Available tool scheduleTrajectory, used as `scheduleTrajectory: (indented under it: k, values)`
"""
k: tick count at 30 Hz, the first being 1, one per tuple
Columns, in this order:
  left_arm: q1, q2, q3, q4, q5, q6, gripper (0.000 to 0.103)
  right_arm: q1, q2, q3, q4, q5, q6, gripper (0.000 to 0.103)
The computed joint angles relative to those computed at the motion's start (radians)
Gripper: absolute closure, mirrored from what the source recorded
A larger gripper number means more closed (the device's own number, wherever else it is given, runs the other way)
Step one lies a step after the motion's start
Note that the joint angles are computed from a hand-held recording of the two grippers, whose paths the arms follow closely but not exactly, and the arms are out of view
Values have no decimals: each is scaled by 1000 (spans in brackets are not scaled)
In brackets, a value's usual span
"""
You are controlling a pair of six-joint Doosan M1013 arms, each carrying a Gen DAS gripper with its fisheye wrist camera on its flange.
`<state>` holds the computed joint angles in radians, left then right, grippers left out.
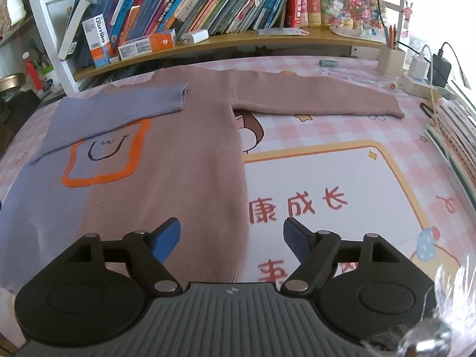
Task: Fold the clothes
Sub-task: 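Open both grippers and move the right gripper toward the pink sleeve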
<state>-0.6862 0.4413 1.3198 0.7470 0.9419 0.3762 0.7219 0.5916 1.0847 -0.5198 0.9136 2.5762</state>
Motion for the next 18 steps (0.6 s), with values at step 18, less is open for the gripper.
scheduleTrajectory:
  k: [18]
  values:
    - [-10,-21,45,-59,-44,62,16,43,-32,46,-73,128,116,14]
